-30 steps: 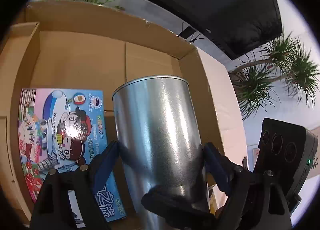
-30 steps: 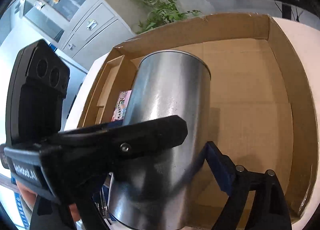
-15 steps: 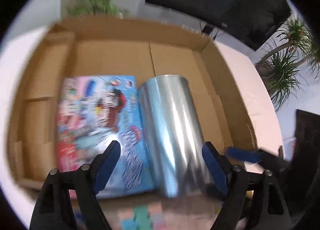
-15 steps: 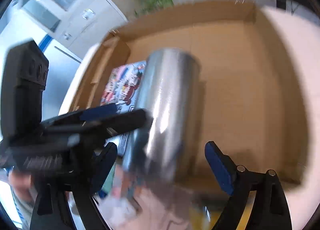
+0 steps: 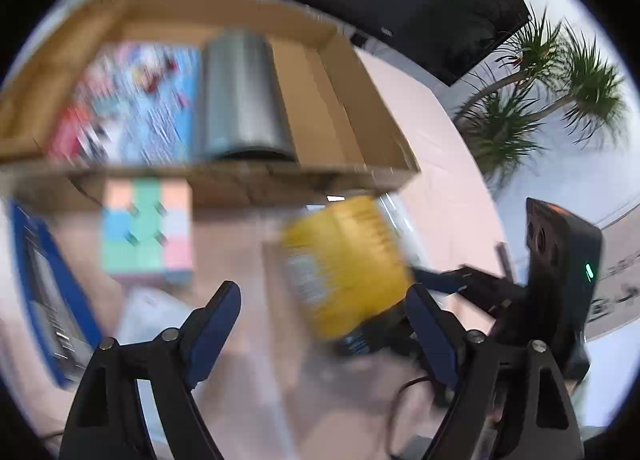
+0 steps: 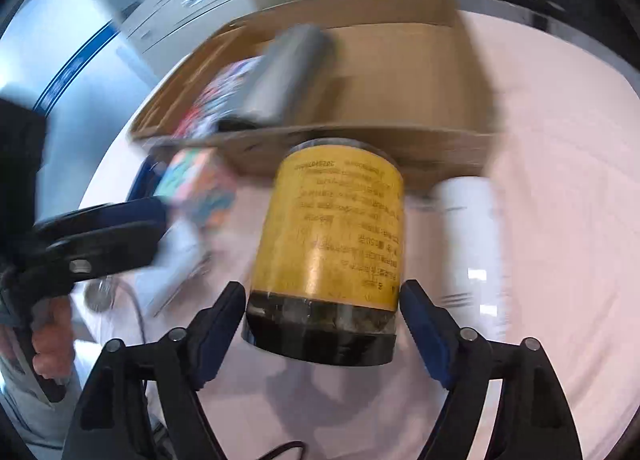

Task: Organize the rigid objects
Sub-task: 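Grasp the yellow-and-black jar with both grippers and lift it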

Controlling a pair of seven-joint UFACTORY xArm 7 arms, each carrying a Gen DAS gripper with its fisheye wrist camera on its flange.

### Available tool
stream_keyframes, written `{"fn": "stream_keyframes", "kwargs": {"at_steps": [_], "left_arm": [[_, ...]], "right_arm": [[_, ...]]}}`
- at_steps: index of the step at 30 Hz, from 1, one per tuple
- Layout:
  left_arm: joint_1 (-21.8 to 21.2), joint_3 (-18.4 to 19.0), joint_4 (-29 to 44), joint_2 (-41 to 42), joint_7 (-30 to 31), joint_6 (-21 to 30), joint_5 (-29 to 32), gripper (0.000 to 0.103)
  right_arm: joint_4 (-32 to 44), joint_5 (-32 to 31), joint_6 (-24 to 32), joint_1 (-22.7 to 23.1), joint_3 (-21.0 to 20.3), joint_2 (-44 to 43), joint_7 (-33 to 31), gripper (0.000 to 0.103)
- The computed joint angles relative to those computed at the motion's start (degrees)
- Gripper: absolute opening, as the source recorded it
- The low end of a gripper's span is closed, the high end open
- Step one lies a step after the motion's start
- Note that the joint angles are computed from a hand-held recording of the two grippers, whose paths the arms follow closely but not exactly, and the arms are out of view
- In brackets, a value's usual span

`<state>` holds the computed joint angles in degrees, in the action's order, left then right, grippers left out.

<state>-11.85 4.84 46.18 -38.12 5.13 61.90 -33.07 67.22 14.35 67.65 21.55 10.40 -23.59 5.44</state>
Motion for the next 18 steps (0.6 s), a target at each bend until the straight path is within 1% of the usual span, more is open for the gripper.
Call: {"fn": "stream_keyframes", "kwargs": {"at_steps": [2,3,5,6,7,8,9,10,12,13,14,15,18], "left_arm": [[-0.5,1.4,0.7,2.6,0.2,1.6,-1.4,0.085],[-0.2,1.6,1.0,3.4,0.3,2.1,-1.5,0.085],[0.7,1.6,0.6,4.3,0.0,3.1,-1.7,0.085],[0.9,1.9,0.3,4.7,0.2,3.6,-2.3,0.084],[0.9,2.4,-0.2,4.8,0.7,3.8,-3.8,0.082],[1.3,2.1,-0.6,4.4,0.7,3.4,-4.3,0.082],[1.8,1.4,-0.7,3.5,0.7,3.4,-3.4,0.081],[2.0,0.7,-1.0,2.5,0.8,2.9,-2.7,0.080],[1.9,-0.4,-0.6,0.4,1.0,2.4,-1.4,0.074],[1.7,-0.9,0.1,-0.3,1.0,1.9,-0.7,0.073],[1.3,-1.4,1.8,-0.8,1.3,1.0,-0.1,0.073],[0.8,-1.1,3.1,-0.3,2.0,0.2,0.0,0.073],[-0.7,-1.2,9.9,3.8,3.2,-2.9,0.3,0.073]], "right_arm": [[0.4,5.3,-0.1,2.1,-1.0,1.0,-2.3,0.078],[0.6,6.6,-0.5,2.4,-1.0,1.4,-2.4,0.078],[1.7,7.1,-1.3,2.3,-0.6,3.2,-1.8,0.079],[2.7,7.2,-1.4,2.4,-0.3,4.5,-1.4,0.079],[3.3,7.7,-1.4,2.5,-0.3,5.6,-1.6,0.081],[3.5,7.6,-1.6,2.5,0.0,6.6,-1.4,0.083],[3.5,7.3,-2.0,2.5,0.4,7.3,-1.0,0.084],[3.6,7.0,-2.3,2.5,0.5,7.5,-0.8,0.084],[3.3,6.2,-2.6,2.5,0.8,6.6,-0.1,0.083],[2.8,5.1,-3.3,2.5,1.3,5.6,0.8,0.083],[2.6,5.0,-3.6,2.5,1.1,4.3,1.0,0.083],[3.0,5.2,-4.2,2.4,0.7,3.3,1.2,0.083],[7.1,3.1,-6.8,1.2,0.4,3.0,2.2,0.083]]}}
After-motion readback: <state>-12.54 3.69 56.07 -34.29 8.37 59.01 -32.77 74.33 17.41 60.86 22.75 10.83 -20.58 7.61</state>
